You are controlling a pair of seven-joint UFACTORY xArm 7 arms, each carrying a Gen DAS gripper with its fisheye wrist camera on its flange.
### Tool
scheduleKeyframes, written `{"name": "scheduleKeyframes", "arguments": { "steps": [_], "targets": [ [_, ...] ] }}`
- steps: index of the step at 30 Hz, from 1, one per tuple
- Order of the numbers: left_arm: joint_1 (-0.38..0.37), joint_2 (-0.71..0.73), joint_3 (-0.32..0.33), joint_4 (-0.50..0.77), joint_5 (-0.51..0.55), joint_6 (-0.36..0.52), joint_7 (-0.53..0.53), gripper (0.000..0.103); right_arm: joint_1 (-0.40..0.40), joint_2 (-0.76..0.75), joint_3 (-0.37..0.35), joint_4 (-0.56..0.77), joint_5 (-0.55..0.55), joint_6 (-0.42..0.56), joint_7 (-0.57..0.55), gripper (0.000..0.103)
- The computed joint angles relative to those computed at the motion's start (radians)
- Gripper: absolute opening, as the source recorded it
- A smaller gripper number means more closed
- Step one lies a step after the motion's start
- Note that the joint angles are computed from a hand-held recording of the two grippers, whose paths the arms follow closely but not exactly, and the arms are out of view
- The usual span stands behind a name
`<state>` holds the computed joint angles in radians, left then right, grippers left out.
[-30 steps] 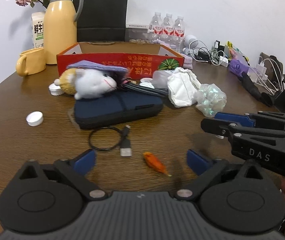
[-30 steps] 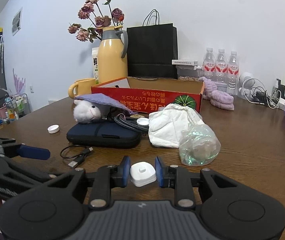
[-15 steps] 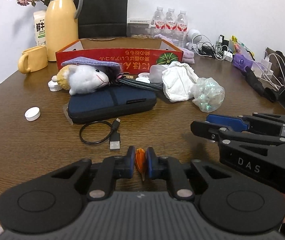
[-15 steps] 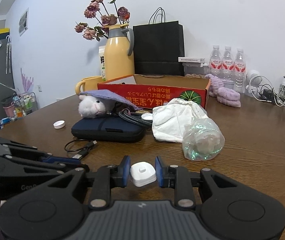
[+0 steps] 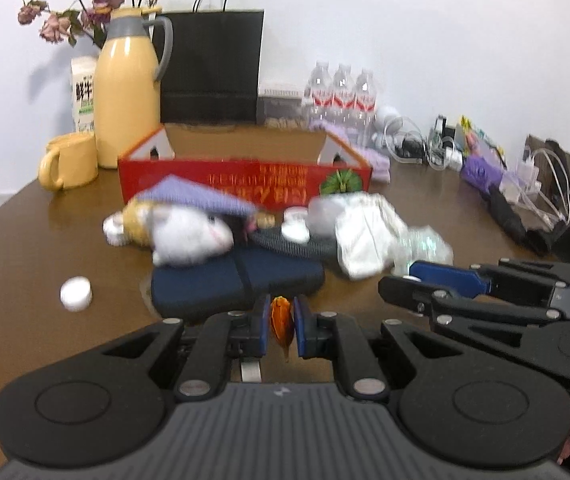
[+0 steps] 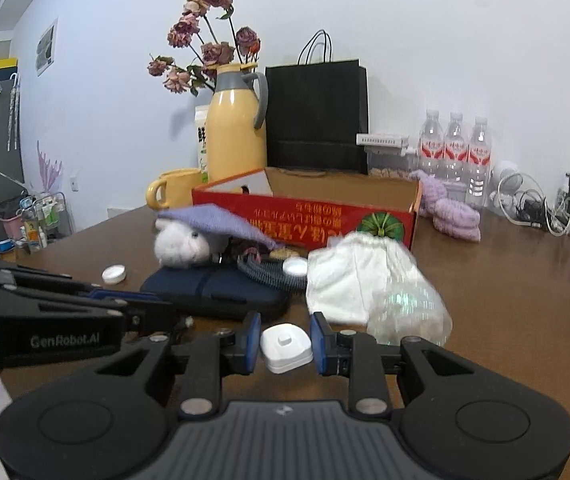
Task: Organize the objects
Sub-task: 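Carry both items over the cardboard box and open both tools to drop them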
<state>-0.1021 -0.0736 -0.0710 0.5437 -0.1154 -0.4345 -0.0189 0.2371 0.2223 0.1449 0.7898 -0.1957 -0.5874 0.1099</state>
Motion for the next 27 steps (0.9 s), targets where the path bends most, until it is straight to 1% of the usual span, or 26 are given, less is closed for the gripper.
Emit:
{"name": "scheduleKeyframes", "arguments": {
  "steps": [4, 7, 10, 14, 17, 20, 21, 23, 24, 25, 27],
  "targets": [
    [0.013, 0.039, 0.052, 0.073, 0.152, -0.009, -0.11, 0.013, 0.026, 0.033, -0.008, 0.082, 0.049, 0.026, -0.04, 0.025],
    [0.042, 0.081, 0.069, 0.15, 0.261, -0.012, -0.187, 0.013, 0.045, 0.068, -0.015, 0.161, 0.085, 0.048, -0.071, 0.025],
    [0.083, 0.138, 0.067, 0.246, 0.34, -0.015, -0.246, 0.013, 0.073, 0.116, -0.029, 0.258, 0.132, 0.073, -0.113, 0.025],
    [0.153, 0.228, 0.039, 0.394, 0.439, 0.002, -0.329, 0.013, 0.114, 0.195, -0.058, 0.408, 0.201, 0.111, -0.166, 0.025],
    [0.205, 0.309, 0.0, 0.521, 0.478, 0.036, -0.359, 0.013, 0.155, 0.27, -0.094, 0.546, 0.261, 0.16, -0.203, 0.025],
    [0.287, 0.395, -0.08, 0.658, 0.526, 0.101, -0.398, 0.013, 0.206, 0.35, -0.152, 0.695, 0.322, 0.235, -0.228, 0.025],
    [0.304, 0.421, -0.101, 0.696, 0.524, 0.118, -0.397, 0.013, 0.224, 0.377, -0.176, 0.745, 0.34, 0.264, -0.231, 0.025],
    [0.313, 0.475, -0.119, 0.774, 0.492, 0.151, -0.38, 0.013, 0.266, 0.435, -0.237, 0.847, 0.371, 0.322, -0.225, 0.025],
    [0.318, 0.499, -0.129, 0.809, 0.48, 0.168, -0.368, 0.013, 0.292, 0.471, -0.279, 0.904, 0.387, 0.353, -0.214, 0.025],
    [0.321, 0.528, -0.137, 0.852, 0.465, 0.19, -0.357, 0.013, 0.311, 0.503, -0.316, 0.955, 0.395, 0.381, -0.196, 0.025],
    [0.326, 0.575, -0.15, 0.924, 0.437, 0.24, -0.332, 0.013, 0.326, 0.561, -0.362, 1.042, 0.399, 0.433, -0.147, 0.025]
  ]
}}
